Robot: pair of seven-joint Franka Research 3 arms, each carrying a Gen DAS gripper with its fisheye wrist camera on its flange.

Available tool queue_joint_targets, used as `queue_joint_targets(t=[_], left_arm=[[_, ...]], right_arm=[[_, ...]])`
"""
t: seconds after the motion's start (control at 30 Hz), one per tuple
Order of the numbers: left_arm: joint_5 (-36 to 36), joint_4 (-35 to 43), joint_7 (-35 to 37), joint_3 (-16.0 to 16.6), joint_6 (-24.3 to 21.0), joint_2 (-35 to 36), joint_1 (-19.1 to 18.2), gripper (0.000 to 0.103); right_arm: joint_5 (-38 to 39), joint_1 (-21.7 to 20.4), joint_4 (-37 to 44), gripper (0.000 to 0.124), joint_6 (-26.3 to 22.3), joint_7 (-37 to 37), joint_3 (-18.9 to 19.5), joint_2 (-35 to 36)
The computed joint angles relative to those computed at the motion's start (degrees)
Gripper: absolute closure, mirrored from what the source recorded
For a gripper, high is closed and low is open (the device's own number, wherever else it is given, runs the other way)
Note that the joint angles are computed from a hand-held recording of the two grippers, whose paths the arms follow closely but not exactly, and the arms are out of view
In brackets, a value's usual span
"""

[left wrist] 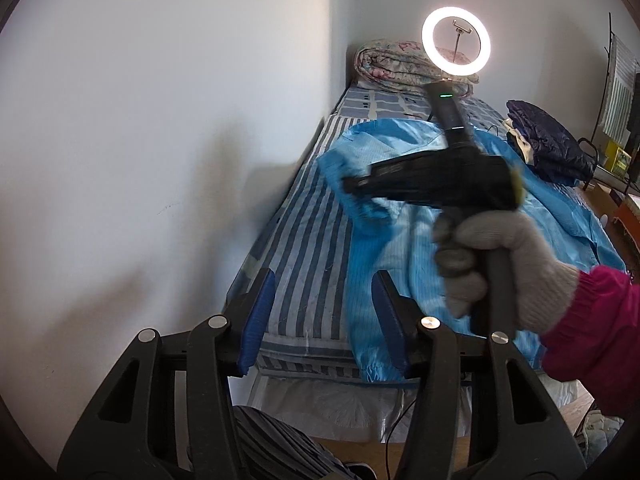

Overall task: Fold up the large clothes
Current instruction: 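Lift the sleeve cuff with the right gripper and lay it across the coat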

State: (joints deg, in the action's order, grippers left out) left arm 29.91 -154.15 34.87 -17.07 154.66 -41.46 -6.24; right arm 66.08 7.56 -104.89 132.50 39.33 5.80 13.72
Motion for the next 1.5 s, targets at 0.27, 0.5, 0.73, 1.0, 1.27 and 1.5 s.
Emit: queue_joint_targets(t=[0.27,0.5,0.73,1.0,1.27,1.5], left_arm=[[2.2,0.6,-2.2,-2.2,0.9,1.1,0.7,0.051],[4.4,5.2,-3.9,-3.5,2.6,8.7,1.1,0.051],[6.3,9.1,-5.9,-3.2,2.8,15.0,0.5,0.051],[3.9,9.2,-7.1,0.0,3.3,16.9,-0.5,0.051],[3.3,8.3,-7.8,0.8,3.2,16.8,0.9,0.051],[0.7,6.5,-5.9,2.6,4.7,16.6,-0.5,0.051]], right_arm=[[25.7,-6.7,-17.3,0.118,-4.5,-3.6,-6.1,-11.4],[21.4,-8.0,-26.9,0.117,-0.9,0.7,-10.4,-16.5],[11.5,-8.4,-31.1,0.117,-5.5,6.6,-12.9,-23.1],[18.1,-7.8,-32.2,0.118,-25.1,0.0,-16.2,-25.2],[5.1,-6.8,-30.7,0.118,-29.8,-8.8,-13.7,-27.6],[-3.8,-5.4,-25.9,0.113,-27.4,-9.2,-12.0,-25.8]])
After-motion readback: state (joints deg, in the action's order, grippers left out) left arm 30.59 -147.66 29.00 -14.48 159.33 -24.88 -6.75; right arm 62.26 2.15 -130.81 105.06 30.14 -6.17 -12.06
